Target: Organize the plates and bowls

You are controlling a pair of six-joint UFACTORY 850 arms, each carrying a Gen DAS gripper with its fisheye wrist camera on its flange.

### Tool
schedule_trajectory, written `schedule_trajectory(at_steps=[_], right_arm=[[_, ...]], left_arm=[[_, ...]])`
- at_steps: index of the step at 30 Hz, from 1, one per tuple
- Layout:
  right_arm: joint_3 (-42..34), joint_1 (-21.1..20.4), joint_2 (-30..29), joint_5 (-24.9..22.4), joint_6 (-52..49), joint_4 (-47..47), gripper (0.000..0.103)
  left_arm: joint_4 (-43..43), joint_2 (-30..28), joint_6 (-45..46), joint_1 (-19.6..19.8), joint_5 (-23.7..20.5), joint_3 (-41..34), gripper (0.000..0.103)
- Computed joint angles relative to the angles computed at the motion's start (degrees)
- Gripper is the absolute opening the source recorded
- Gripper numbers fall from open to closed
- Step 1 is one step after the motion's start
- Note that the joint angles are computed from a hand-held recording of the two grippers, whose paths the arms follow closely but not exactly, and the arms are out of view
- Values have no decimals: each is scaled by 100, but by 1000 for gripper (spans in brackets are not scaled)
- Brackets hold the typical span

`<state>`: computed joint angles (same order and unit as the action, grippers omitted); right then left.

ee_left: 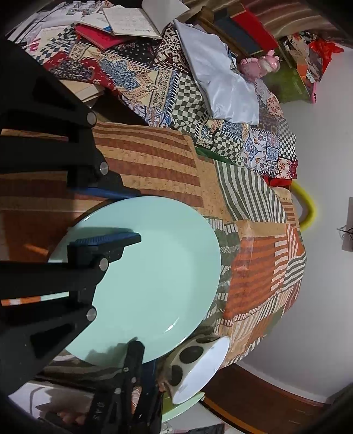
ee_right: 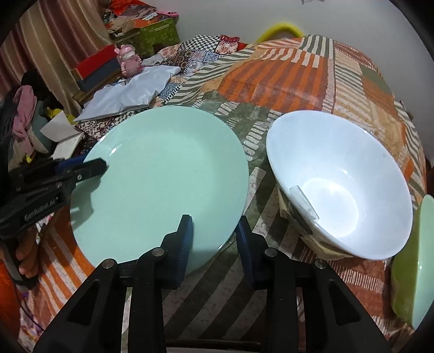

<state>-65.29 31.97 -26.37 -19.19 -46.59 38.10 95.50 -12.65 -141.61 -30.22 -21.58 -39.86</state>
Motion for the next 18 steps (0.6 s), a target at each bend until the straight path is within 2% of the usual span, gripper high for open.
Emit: schedule_trajectory(at_steps=[4,12,15,18], right_arm=[[5,-20,37,-291,-124,87,30],[234,126,215,-462,-692,147,29],[194,124,155,-471,-706,166,29],[59,67,22,-641,-697,348,29]], left_arm=[[-188,269,-5,-162,8,237,24],[-720,812,-35,-634,-132,777,24],[-685,790,-31,-659,-132,801,24],[-212,756,-625,-590,-37,841,24]])
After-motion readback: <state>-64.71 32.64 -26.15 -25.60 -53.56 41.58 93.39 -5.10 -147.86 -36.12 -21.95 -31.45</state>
